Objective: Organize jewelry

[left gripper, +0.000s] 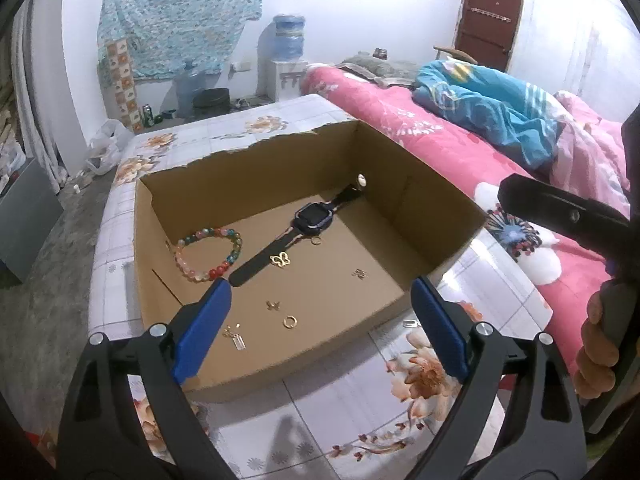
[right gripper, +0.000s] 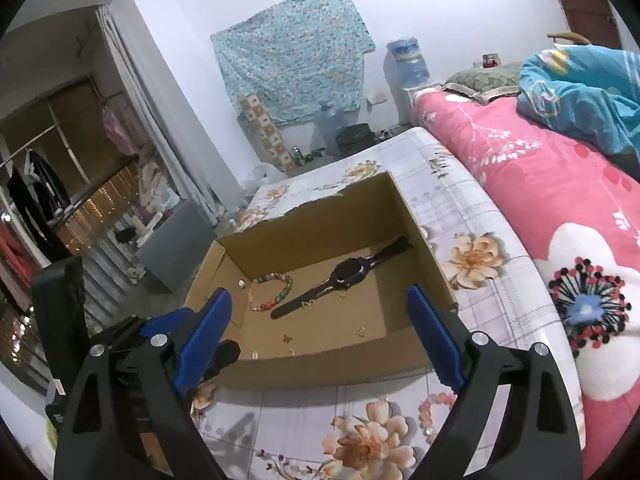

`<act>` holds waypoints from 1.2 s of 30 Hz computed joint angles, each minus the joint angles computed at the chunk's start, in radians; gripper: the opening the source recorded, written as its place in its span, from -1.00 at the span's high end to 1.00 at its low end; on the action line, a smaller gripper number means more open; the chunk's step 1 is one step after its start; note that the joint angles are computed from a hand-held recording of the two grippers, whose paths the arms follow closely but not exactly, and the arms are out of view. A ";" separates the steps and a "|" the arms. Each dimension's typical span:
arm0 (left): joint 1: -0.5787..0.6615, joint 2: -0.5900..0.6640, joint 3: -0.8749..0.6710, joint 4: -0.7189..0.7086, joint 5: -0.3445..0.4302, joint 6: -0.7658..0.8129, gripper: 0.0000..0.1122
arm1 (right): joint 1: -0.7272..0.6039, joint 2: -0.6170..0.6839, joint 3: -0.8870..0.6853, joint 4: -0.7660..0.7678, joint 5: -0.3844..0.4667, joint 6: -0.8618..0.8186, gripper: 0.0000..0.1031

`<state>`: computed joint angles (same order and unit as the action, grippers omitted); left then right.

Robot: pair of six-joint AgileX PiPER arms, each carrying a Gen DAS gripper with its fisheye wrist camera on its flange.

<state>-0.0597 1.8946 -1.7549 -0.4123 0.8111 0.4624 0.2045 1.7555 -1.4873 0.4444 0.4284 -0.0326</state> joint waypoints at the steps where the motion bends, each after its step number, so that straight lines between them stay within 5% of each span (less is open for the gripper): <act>1: -0.001 -0.006 0.011 -0.008 -0.002 0.008 -0.57 | 0.002 -0.009 0.010 -0.014 -0.001 0.012 -0.69; 27: -0.034 -0.132 0.281 -0.174 -0.066 0.302 -0.59 | 0.067 -0.080 0.060 -0.336 0.018 0.335 -0.74; 36: -0.061 -0.181 0.372 -0.235 -0.066 0.455 -0.60 | 0.049 -0.143 0.167 -0.324 -0.052 0.368 -0.74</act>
